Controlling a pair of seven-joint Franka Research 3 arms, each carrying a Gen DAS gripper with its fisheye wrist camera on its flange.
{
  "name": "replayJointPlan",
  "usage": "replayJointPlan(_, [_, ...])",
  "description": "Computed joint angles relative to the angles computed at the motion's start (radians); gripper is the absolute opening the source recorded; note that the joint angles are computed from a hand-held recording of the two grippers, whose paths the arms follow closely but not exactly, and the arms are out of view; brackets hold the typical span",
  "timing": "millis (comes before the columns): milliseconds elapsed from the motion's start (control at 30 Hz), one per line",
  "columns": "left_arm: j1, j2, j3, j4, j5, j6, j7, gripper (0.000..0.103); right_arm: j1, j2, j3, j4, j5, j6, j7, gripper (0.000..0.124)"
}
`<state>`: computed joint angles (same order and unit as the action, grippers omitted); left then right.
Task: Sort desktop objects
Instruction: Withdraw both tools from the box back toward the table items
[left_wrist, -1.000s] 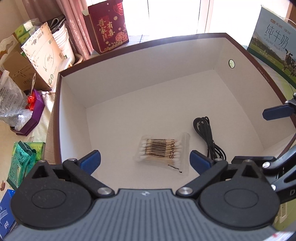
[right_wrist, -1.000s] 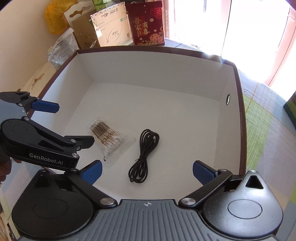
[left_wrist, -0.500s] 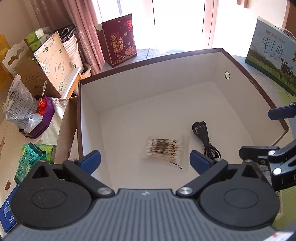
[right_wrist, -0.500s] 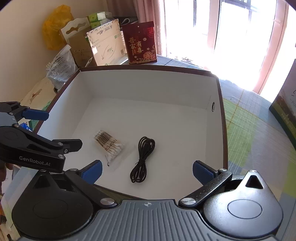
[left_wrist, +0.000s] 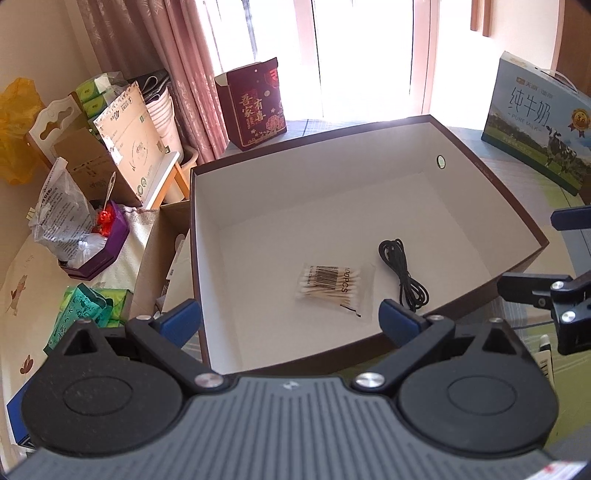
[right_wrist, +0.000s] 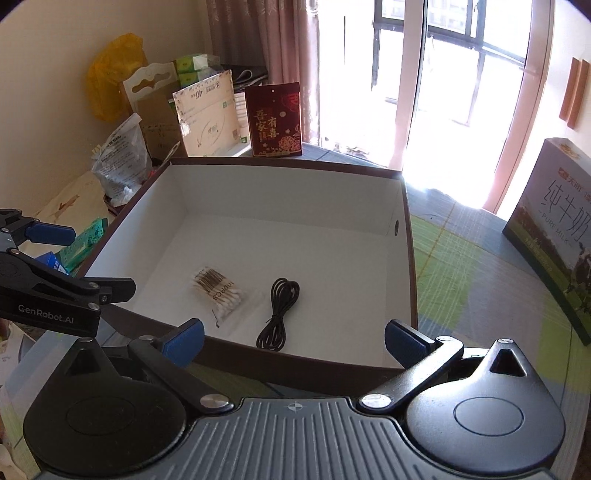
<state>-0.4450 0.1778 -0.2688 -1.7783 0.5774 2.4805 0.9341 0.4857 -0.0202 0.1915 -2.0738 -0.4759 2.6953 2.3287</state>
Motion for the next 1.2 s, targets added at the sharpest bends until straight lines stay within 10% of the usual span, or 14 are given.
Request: replayJointPlan(1200, [0.027, -0.437, -0.079, -0.523, -0.106, 0.159, -0.154, 0.101, -0.185, -0.463, 0.298, -0.446, -0.008, 0.094, 0.343, 0.101])
